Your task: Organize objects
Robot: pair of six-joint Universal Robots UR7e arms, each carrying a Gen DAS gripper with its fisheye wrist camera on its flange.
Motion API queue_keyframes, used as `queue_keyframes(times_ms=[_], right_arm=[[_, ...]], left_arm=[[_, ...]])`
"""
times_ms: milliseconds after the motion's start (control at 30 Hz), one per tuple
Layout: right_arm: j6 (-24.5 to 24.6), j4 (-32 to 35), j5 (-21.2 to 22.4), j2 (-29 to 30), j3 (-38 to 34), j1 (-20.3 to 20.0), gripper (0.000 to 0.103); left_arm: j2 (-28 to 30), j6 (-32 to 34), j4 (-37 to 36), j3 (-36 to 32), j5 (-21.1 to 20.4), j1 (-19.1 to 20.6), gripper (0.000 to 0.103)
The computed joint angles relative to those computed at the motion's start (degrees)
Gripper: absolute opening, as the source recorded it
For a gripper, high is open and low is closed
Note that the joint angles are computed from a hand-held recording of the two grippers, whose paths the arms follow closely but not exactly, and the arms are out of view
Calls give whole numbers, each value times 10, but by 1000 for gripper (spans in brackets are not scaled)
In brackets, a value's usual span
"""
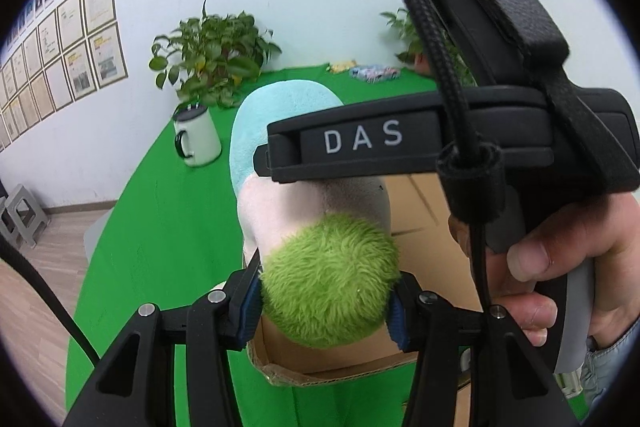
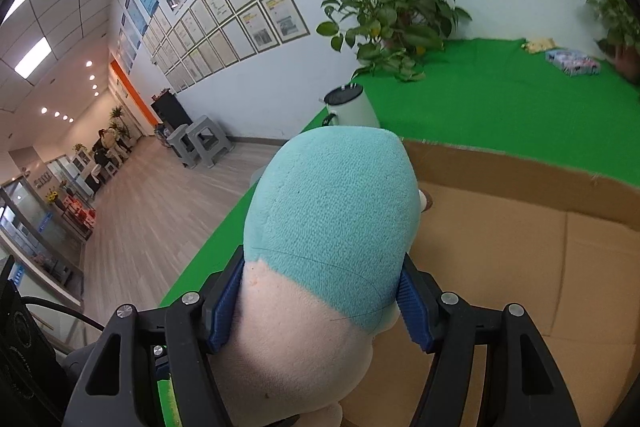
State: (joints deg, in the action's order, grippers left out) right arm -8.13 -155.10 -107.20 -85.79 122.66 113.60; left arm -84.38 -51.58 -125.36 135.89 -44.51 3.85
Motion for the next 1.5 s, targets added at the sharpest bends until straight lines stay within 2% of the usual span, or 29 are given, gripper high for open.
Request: queue_keyframes(times_ms=[133, 300, 333, 467, 600, 733, 833, 900, 1033, 1100, 1133, 1200, 1267, 1333, 1433, 1500], right_arm=[[-5, -23, 39, 26, 25, -53, 65], [-14, -54, 84, 49, 54, -111, 65], [-14, -59, 91, 53, 57, -119, 65], [-16, -53, 91, 67, 56, -138, 65], [-3, -35, 83, 82, 41, -136, 65], [-20, -48, 82, 93, 39, -137, 66], [-26, -52, 61, 102, 37, -126, 68], [-26, -56, 45, 101, 40, -116, 74], [-13, -87, 39, 96, 55, -109, 86], [-11, -98, 36, 87, 63, -102, 89], [-8, -99, 34, 83, 64, -97, 91], [-11, -97, 49, 62, 71, -90, 102], [-18, -103, 55, 40, 77, -76, 102], [-15, -102, 37, 20, 80, -54, 102], [8, -110, -53, -14, 96, -4, 102], [35, -123, -140, -42, 123, 38, 102]], left_arm=[[7, -38, 13, 14, -30, -10, 49], [17, -59, 35, 22, -48, -17, 49], [20, -77, 63, 11, -60, -16, 49], [31, -75, 63, 3, -79, -10, 52], [30, -67, 59, -1, -88, 5, 59], [-4, -92, 58, 14, -102, -16, 59], [-35, -130, 90, 24, -84, -53, 59], [-49, -157, 118, 23, -87, -67, 59], [-69, -172, 132, 28, -100, -60, 59], [-77, -180, 146, 30, -95, -63, 59], [-80, -171, 146, 30, -84, -51, 59], [-88, -185, 162, 31, -80, -59, 59], [-100, -198, 171, 33, -78, -72, 59], [-108, -201, 179, 32, -67, -80, 59], [-125, -233, 218, 33, -52, -120, 61], [-133, -258, 250, 33, -42, -147, 78]])
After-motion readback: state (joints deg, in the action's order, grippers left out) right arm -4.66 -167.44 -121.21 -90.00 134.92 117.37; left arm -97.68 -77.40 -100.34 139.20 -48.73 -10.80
